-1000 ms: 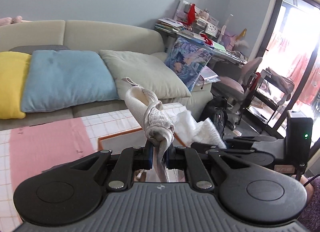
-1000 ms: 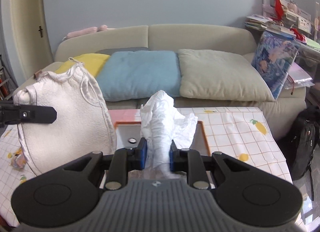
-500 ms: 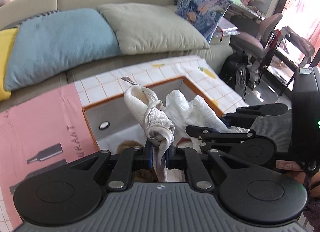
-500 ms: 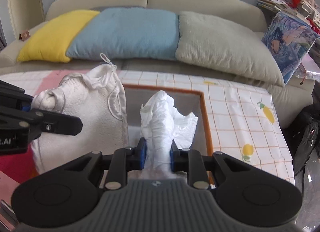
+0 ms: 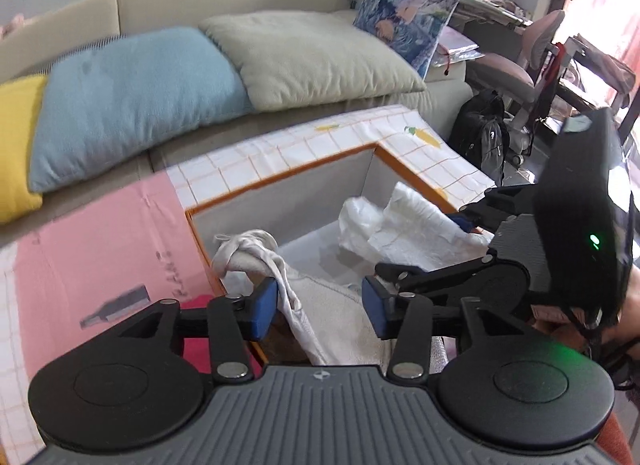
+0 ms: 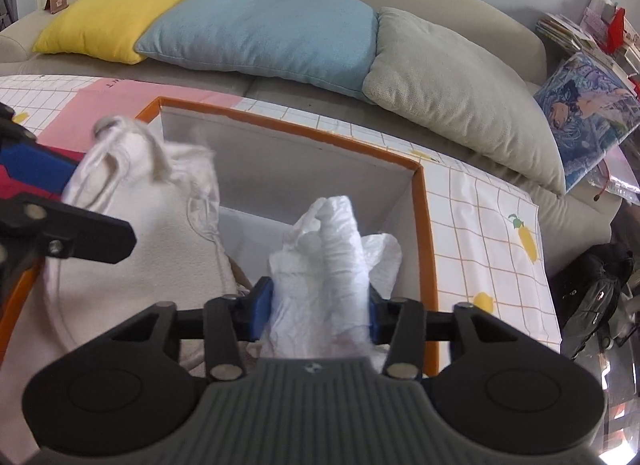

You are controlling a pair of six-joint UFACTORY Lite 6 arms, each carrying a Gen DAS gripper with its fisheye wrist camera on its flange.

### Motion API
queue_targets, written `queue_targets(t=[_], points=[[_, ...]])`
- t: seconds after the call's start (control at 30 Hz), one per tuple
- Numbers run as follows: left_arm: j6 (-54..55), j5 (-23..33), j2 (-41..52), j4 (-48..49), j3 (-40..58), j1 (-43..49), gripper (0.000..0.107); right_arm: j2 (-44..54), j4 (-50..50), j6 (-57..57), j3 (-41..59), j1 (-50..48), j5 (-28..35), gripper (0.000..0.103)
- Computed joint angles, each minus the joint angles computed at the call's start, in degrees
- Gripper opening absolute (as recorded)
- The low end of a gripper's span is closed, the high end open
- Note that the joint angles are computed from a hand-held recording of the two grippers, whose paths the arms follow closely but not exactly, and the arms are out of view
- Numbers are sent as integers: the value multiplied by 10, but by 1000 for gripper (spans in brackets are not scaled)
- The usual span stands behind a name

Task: Organize soft objects
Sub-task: 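Open both tools to drop the sock and cloth into the box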

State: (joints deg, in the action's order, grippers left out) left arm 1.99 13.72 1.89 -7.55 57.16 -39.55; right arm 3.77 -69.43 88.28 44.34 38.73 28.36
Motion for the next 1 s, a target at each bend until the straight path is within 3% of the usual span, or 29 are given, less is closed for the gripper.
queue_targets(t=[0.1, 0.33, 0.57, 0.8, 1.0], points=[[-51, 1, -47, 75, -19, -16, 70, -21, 66, -63, 13, 5, 20, 71], [-318, 21, -166, 355, -72, -76, 78, -80, 196, -165, 54, 63, 131, 85], [-523, 54, -342, 520, -176, -130, 81, -154, 162, 0, 43, 233, 272, 92], [-583, 154, -532, 544, -289, -188, 81, -100, 140, 214, 61, 424, 398, 93], [-490, 270, -697, 440, -379, -184, 81, -14, 145, 317, 116, 509, 416, 93]])
